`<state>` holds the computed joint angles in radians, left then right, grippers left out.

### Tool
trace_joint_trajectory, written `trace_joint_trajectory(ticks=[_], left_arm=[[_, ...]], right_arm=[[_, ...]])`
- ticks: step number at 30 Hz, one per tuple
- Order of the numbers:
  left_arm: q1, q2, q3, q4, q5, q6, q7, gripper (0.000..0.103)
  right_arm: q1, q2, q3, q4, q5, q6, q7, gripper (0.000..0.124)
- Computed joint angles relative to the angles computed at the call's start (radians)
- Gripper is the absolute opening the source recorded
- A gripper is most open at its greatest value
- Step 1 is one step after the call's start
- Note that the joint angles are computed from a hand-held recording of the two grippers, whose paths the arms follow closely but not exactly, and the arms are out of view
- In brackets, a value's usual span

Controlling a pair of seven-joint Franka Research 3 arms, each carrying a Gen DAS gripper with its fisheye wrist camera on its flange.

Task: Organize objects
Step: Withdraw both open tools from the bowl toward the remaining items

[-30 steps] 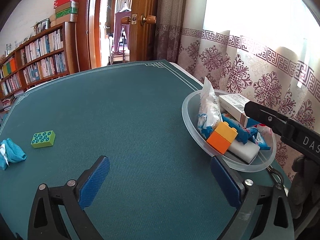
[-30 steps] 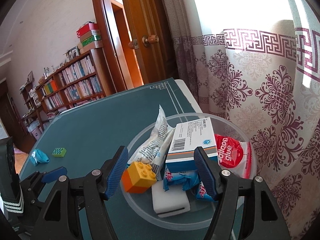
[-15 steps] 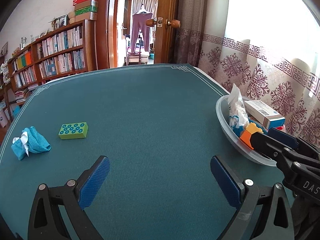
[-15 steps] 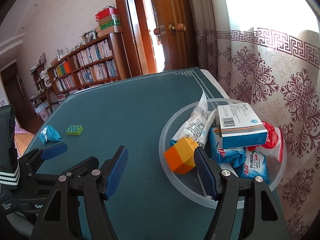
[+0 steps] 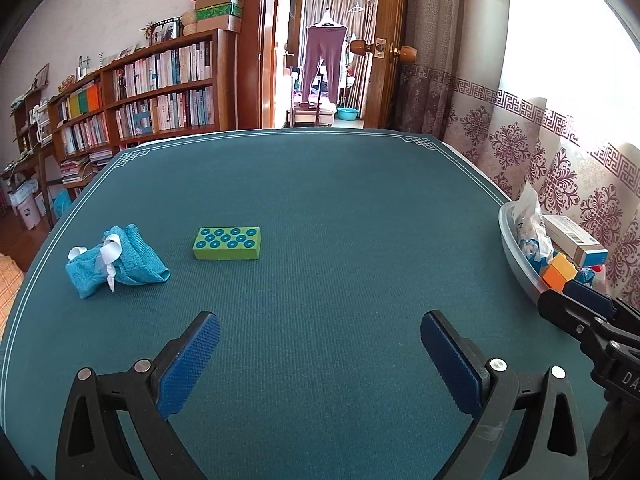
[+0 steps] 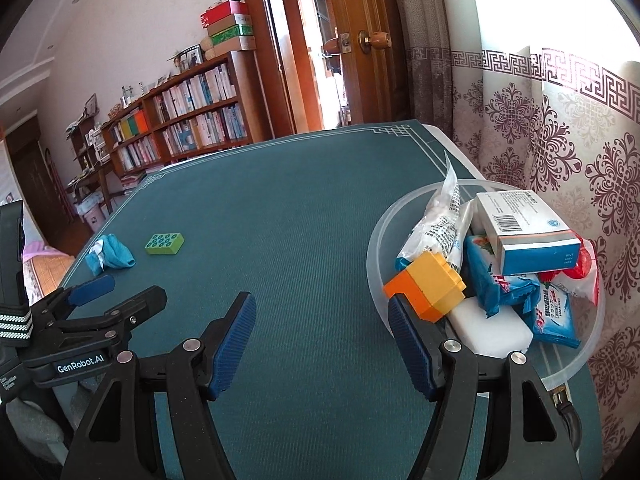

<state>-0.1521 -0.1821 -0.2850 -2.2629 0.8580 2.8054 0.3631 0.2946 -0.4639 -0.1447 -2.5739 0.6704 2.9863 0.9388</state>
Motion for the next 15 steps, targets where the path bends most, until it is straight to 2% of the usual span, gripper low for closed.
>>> trace_joint_trajectory(ticks=[15], left_arm=[[0.083, -0.084, 0.021, -0.076, 0.036, -0.049, -0.047, 0.102]], right_arm=[[0.025, 0.029, 0.035, -0.011, -0.007, -0.036, -0.003, 0.07]])
